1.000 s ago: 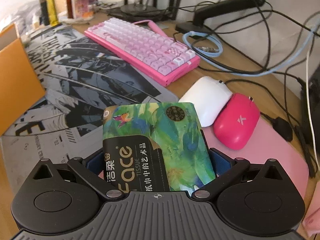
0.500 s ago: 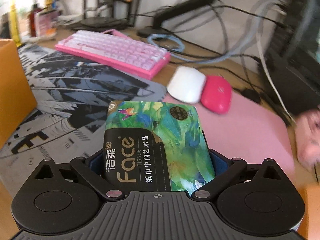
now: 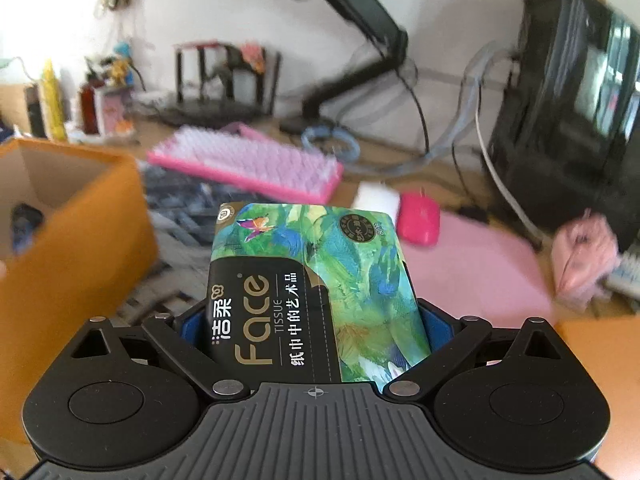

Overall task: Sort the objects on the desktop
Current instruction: 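Lift the green tissue pack with the right gripper toward the box, then carry the tissue pack over the open orange box with the right gripper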

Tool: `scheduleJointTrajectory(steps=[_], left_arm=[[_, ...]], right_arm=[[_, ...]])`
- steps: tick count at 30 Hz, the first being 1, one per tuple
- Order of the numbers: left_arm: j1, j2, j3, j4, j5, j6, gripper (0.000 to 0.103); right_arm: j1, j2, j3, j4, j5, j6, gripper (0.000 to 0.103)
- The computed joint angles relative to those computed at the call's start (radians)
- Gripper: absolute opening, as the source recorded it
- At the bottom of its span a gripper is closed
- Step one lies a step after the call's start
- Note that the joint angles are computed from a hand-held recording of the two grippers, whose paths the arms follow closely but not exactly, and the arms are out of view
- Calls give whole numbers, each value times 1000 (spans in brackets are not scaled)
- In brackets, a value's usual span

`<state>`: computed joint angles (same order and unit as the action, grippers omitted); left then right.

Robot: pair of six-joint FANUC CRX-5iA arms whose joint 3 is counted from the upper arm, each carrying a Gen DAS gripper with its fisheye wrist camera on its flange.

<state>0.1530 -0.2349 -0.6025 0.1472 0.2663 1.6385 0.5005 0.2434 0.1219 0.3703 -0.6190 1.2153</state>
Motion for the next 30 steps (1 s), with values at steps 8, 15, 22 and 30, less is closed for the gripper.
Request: scheduleJointTrajectory(steps=[8,15,22,30], left_arm=[[33,-52,-38,-13,6,21,103],[46,-93,-96,86,38,-67,103],[39,-122,-153,230,76,-188,103],[50,-139,-179,265,103,-210,103]], right_arm=[[95,-88,-8,-3,83,82,98],[163,-42,163,-215,-4,385,98],[215,105,394,-303,-197,568,99],[243,308,695,-337,-543,701,99]])
